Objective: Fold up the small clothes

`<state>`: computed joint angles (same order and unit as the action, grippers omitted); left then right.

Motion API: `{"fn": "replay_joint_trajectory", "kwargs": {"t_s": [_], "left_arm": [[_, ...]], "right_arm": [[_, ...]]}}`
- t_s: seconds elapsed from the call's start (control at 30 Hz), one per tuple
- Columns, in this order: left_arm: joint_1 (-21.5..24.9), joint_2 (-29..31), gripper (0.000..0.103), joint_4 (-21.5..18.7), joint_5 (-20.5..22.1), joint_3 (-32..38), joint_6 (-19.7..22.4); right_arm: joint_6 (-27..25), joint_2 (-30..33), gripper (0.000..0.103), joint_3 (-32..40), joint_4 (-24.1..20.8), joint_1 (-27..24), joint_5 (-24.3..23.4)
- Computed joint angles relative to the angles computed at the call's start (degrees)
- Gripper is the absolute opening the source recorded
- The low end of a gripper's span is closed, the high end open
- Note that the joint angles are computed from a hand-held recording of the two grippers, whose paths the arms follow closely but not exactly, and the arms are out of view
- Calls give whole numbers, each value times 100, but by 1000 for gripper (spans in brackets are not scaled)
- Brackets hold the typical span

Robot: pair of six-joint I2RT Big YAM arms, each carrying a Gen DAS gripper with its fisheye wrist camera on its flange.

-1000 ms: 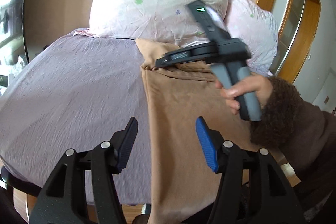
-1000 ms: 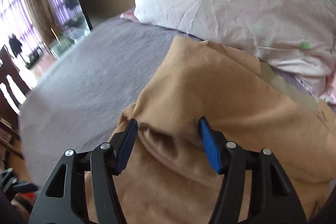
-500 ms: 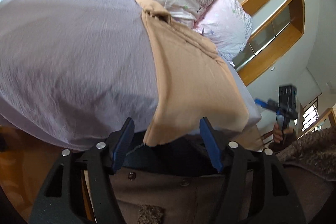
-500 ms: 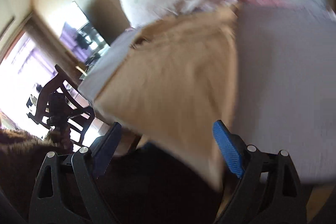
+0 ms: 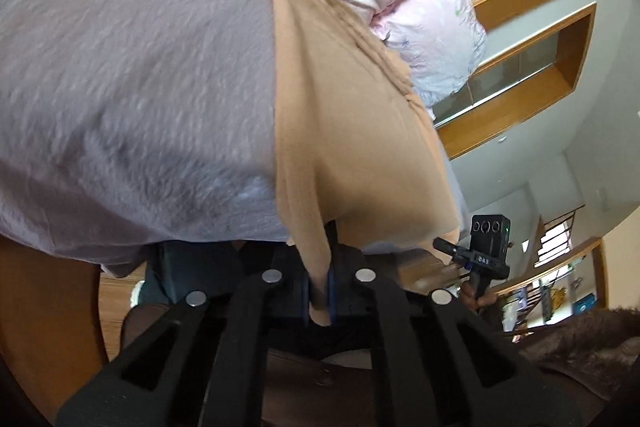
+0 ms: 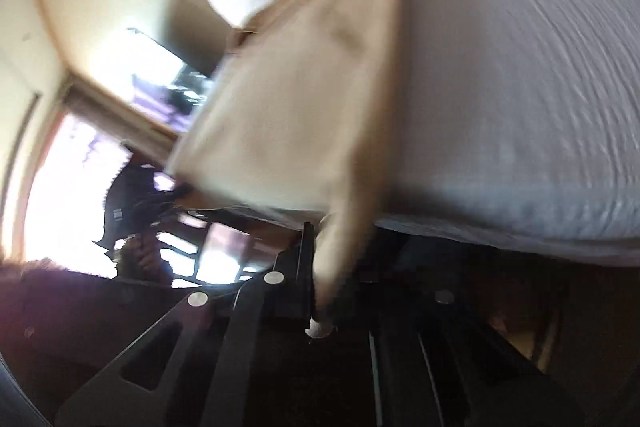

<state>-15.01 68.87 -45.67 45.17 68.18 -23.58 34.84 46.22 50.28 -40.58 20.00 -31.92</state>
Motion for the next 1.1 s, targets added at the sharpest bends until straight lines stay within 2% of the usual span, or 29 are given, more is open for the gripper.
{"fn": "replay_joint_trajectory", "kwargs": {"t_s": [0.13,0.2,0.3,0.4,0.43,0.5,0.53,0.6,0.63,0.67,0.73,0.77,0.8,0.83,0.87,0.9,0.93,0.97,1.03,1.07,1.1], "left_arm": [[189,-209,5,575,423,243,-481],[229,-2,5,891,450,763,-503],[152,771,5,1102,38,1889,-440],[81,1898,5,1192,-422,3179,-922],[48,2332,5,1071,-611,3677,-1081],[-13,3304,5,480,-944,4859,-1205],[-35,3702,5,162,-1079,5369,-1265],[-54,4422,5,-414,-1271,6260,-1501],[-28,4563,5,-517,-1291,6392,-1664],[-19,4728,5,-544,-1230,6566,-1917],[34,4827,6,-290,-985,6555,-2403],[54,4826,6,-179,-926,6527,-2516],[67,4805,8,-92,-948,6505,-2581],[82,4742,20,41,-1005,6412,-2644],[116,4599,30,425,-1047,6161,-2834],[152,4476,47,659,-1088,5951,-2945],[178,4429,53,648,-1179,5941,-2988],[203,4373,53,578,-1190,5922,-2964],[240,4345,54,49,-1044,6053,-2546],[226,4300,56,-265,-1038,6064,-2277],[191,4266,59,-409,-1036,6024,-2144]], "right_arm": [[85,-333,6,254,773,-267,-195],[28,-140,6,622,1321,-496,-218],[-48,742,6,1518,1907,-686,82],[75,1958,6,2599,2087,-885,444],[188,2391,6,2989,2056,-899,604],[465,3263,6,3807,1762,-1027,911],[611,3691,6,4208,1548,-1036,1018],[825,4505,6,4988,844,-1075,1201],[936,4927,6,5425,371,-1077,1220],[1019,5118,7,5612,91,-1083,1265],[1133,5358,8,5844,-151,-1091,1361],[1173,5449,17,5960,-208,-1104,1366],[1242,5437,43,5940,-144,-1122,1324],[1340,5394,64,5883,-28,-1126,1346],[1401,5296,97,5775,160,-1110,1567],[1392,5189,100,5634,435,-1107,1681],[1351,5062,100,5459,730,-1109,1651],[1317,4942,100,5293,971,-1112,1478],[1163,4856,100,5260,796,-1078,1280],[1031,4835,100,5254,601,-1044,1218],[903,4863,100,5307,301,-1014,1223]]}}
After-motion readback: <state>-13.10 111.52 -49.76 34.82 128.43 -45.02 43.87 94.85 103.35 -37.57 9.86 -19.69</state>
